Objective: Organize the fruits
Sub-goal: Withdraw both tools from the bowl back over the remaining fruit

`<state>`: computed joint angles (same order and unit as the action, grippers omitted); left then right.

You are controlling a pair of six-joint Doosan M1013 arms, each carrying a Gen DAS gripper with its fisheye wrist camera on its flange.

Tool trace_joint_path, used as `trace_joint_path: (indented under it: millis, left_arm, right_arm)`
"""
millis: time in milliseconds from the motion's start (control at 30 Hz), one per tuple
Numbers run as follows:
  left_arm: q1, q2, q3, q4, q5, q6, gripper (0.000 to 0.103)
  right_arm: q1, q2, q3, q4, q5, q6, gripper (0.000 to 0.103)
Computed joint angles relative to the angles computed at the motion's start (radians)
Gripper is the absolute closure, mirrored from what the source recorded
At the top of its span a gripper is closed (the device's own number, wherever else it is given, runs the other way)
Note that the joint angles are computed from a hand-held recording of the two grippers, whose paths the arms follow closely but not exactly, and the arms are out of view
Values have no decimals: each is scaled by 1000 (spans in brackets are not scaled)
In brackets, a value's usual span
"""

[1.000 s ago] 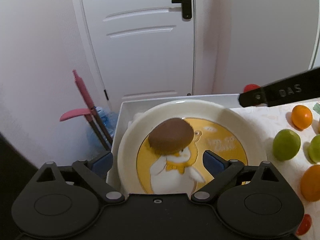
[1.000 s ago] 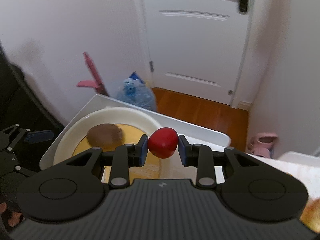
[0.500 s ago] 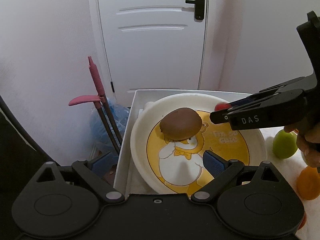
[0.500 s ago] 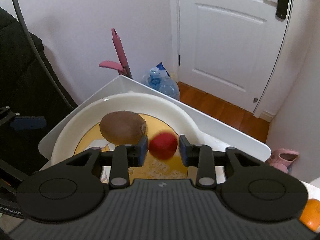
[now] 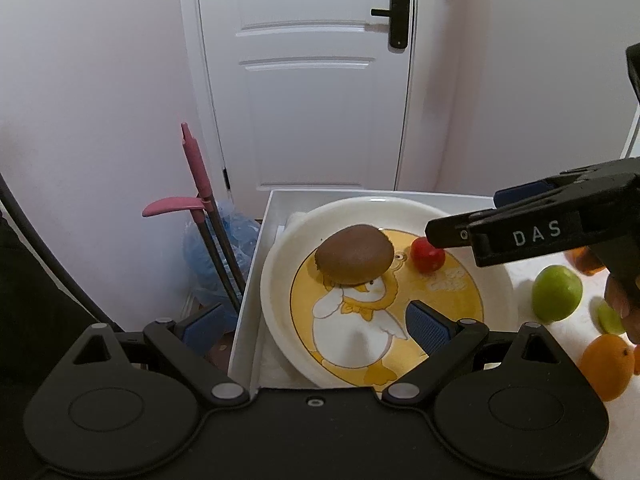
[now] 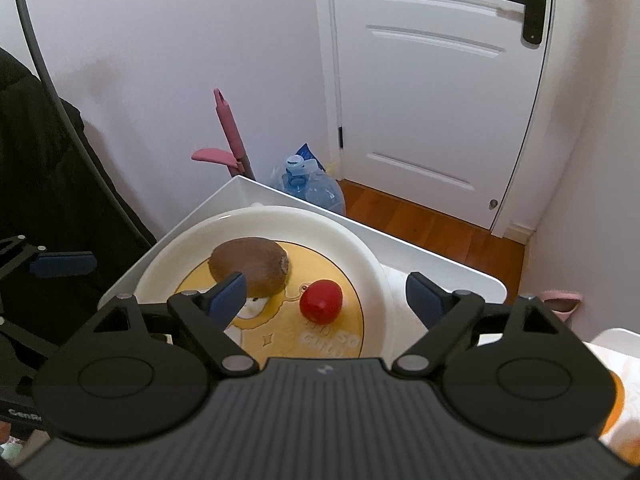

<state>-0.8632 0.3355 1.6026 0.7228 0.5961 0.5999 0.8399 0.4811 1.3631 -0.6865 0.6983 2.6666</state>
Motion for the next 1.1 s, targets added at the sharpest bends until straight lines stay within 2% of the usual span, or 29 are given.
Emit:
trace_joint_path:
  millis: [167,333,633,867,1100]
  left_arm:
    - [-10,-16,3,21,3,-15,3]
    - [-23,-37,13,65,-1,-45,0]
    - [-35,-74,26,27,-44,-17,0]
    - [-81,-101,35,109,-16,-91,0]
    - [-159,-121,53,229,71,-263,0]
  right_arm:
    - [25,-23,3,-58,44,105,0]
    - [56,-51,13,-118,120,218,0]
    - [98,-127,75,-157,239,347,0]
    - [133,-205,161,-186,302,402,0]
    - [162,-280,263,-199,286,403,0]
